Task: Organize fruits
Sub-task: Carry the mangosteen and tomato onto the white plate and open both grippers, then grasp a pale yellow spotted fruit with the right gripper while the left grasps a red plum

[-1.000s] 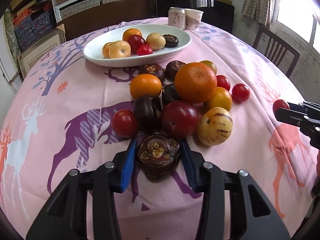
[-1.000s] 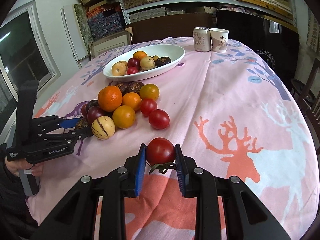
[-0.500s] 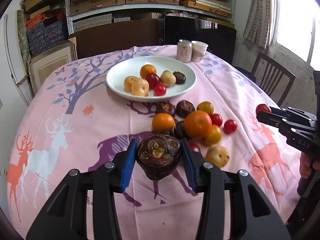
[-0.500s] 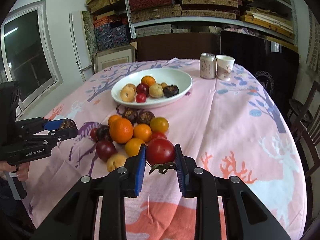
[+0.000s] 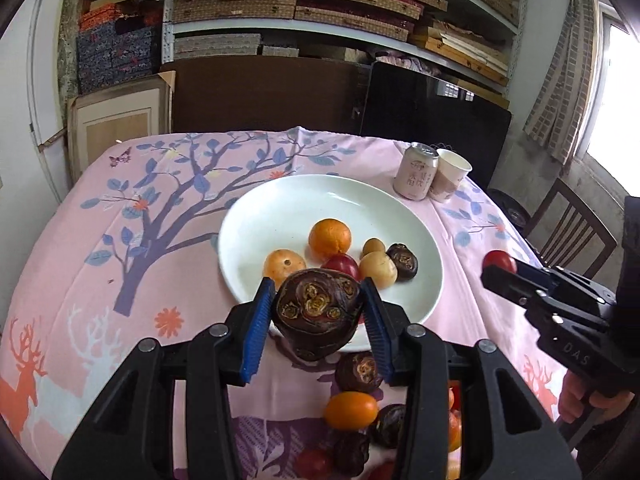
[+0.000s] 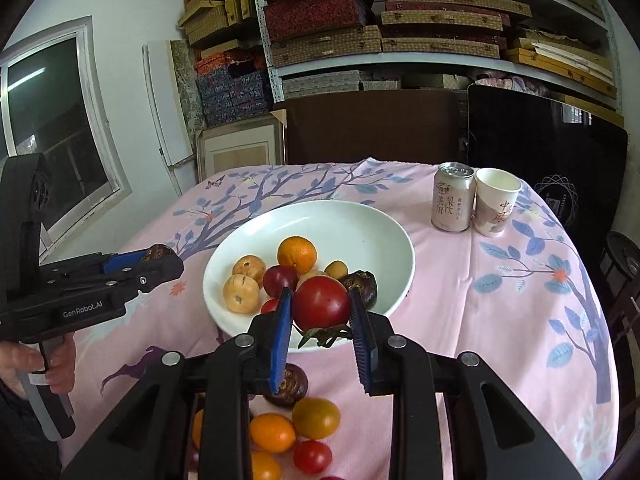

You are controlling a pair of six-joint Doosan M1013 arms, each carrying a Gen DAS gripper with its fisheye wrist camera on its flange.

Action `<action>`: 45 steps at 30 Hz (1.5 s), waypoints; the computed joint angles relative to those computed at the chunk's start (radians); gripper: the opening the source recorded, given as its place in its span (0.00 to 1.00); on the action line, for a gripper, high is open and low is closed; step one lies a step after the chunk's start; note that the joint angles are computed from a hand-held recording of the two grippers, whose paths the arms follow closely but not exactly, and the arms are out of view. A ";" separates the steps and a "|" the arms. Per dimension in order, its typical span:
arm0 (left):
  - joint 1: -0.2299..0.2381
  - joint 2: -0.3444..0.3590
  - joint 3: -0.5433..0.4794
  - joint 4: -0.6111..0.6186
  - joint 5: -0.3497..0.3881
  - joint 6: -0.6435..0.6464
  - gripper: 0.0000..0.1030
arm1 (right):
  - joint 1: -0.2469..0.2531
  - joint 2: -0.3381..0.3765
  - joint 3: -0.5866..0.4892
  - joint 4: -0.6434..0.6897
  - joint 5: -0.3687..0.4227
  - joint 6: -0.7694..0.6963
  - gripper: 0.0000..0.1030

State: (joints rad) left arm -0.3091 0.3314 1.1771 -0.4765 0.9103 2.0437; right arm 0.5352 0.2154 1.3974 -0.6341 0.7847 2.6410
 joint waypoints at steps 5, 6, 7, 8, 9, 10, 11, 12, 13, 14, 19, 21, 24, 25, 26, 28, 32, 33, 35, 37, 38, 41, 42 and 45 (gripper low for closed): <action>-0.025 0.046 -0.040 0.051 0.021 0.020 0.42 | -0.025 0.035 -0.014 0.063 -0.021 -0.056 0.27; -0.025 0.052 -0.044 0.043 0.022 0.022 0.42 | -0.026 0.037 -0.013 0.066 -0.024 -0.062 0.27; -0.025 0.058 -0.049 0.041 0.020 0.016 0.42 | -0.028 0.041 -0.016 0.069 -0.022 -0.071 0.27; -0.026 0.061 -0.049 0.050 0.010 0.002 0.42 | -0.028 0.045 -0.020 0.070 -0.016 -0.080 0.27; -0.028 0.062 -0.048 0.054 0.001 -0.002 0.42 | -0.028 0.047 -0.020 0.068 -0.012 -0.084 0.27; -0.028 0.063 -0.048 0.051 -0.003 0.005 0.42 | -0.029 0.049 -0.022 0.069 -0.009 -0.092 0.27; -0.029 0.063 -0.046 0.052 -0.007 0.008 0.42 | -0.029 0.051 -0.025 0.070 -0.006 -0.098 0.27; -0.031 0.062 -0.044 0.056 -0.011 0.011 0.42 | -0.029 0.053 -0.028 0.071 -0.003 -0.105 0.27; -0.033 0.062 -0.042 0.057 -0.015 0.018 0.42 | -0.029 0.057 -0.032 0.080 -0.004 -0.118 0.27; -0.034 0.061 -0.041 0.056 -0.018 0.026 0.42 | -0.029 0.059 -0.036 0.086 -0.004 -0.125 0.27; -0.039 0.064 -0.039 0.051 -0.023 0.052 0.42 | -0.031 0.073 -0.053 0.104 0.004 -0.157 0.28; -0.040 0.067 -0.039 0.059 -0.034 0.045 0.43 | -0.025 0.081 -0.060 0.064 0.040 -0.139 0.40; -0.049 0.050 -0.002 0.140 -0.165 -0.056 0.96 | -0.006 0.074 -0.041 -0.062 0.071 -0.027 0.95; -0.050 0.042 0.015 0.171 -0.221 -0.097 0.96 | -0.008 0.067 -0.036 -0.056 0.065 -0.029 0.95; -0.048 0.040 0.017 0.189 -0.235 -0.116 0.96 | -0.010 0.060 -0.034 -0.046 0.063 -0.040 0.95; -0.042 0.043 0.001 0.209 -0.217 -0.141 0.96 | -0.002 0.046 -0.023 -0.082 0.067 -0.018 0.95; -0.021 0.035 -0.005 0.156 -0.186 -0.146 0.96 | 0.008 0.009 0.005 -0.080 0.070 0.021 0.96; -0.016 0.032 -0.007 0.140 -0.170 -0.140 0.96 | 0.009 -0.001 0.012 -0.065 0.071 0.025 0.96; -0.009 0.020 0.001 0.127 -0.146 -0.130 0.96 | 0.015 -0.021 0.029 -0.055 0.080 0.048 0.96; -0.006 -0.002 0.029 0.125 -0.142 -0.112 0.96 | 0.030 -0.040 0.053 -0.076 0.099 0.092 0.96; -0.006 -0.016 0.048 0.123 -0.147 -0.102 0.96 | 0.044 -0.045 0.063 -0.105 0.124 0.132 0.96; 0.005 -0.056 0.107 0.101 -0.143 -0.065 0.96 | 0.106 -0.048 0.081 -0.221 0.272 0.269 0.96; 0.010 -0.069 0.124 0.088 -0.135 -0.050 0.96 | 0.124 -0.051 0.089 -0.235 0.296 0.297 0.96; 0.030 -0.108 0.179 0.047 -0.130 -0.006 0.96 | 0.177 -0.066 0.119 -0.219 0.289 0.309 0.96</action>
